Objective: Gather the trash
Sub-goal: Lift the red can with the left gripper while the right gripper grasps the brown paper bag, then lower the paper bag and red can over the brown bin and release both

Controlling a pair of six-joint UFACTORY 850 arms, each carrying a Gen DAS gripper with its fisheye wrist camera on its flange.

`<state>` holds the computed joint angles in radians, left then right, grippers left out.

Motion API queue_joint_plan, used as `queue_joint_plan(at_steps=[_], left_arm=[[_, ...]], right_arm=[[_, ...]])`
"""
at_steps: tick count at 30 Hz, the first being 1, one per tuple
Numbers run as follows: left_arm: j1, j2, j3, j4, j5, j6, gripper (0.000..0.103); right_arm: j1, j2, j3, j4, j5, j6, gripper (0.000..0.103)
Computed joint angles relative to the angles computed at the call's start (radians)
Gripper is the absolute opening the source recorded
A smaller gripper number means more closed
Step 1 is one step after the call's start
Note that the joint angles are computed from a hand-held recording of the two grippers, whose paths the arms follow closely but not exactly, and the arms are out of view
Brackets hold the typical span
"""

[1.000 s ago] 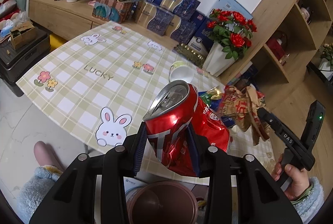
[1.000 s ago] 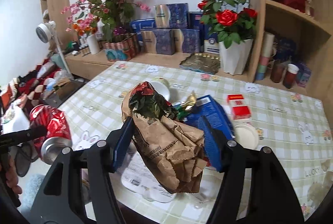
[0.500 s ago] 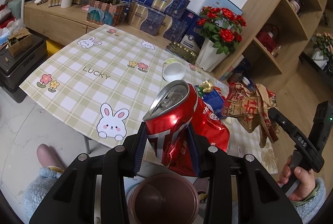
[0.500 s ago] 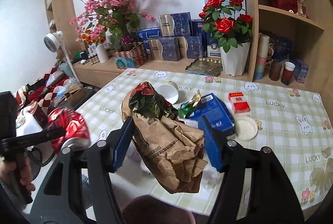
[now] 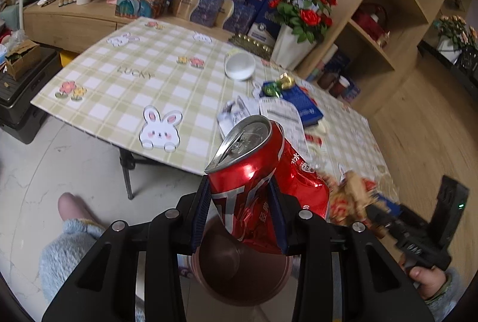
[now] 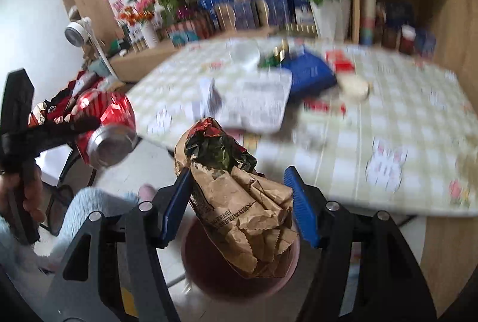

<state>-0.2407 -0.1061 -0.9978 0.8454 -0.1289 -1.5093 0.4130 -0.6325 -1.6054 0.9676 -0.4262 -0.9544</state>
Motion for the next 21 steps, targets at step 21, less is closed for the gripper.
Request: queue_joint_plan(at_steps=[21], left_arm=[[-0.019,-0.047,0.008,-0.287,-0.032,0.271,0.037]], right_arm=[[0.05,-0.128,-0.076,-0.485,0.007,0.503,0.09]])
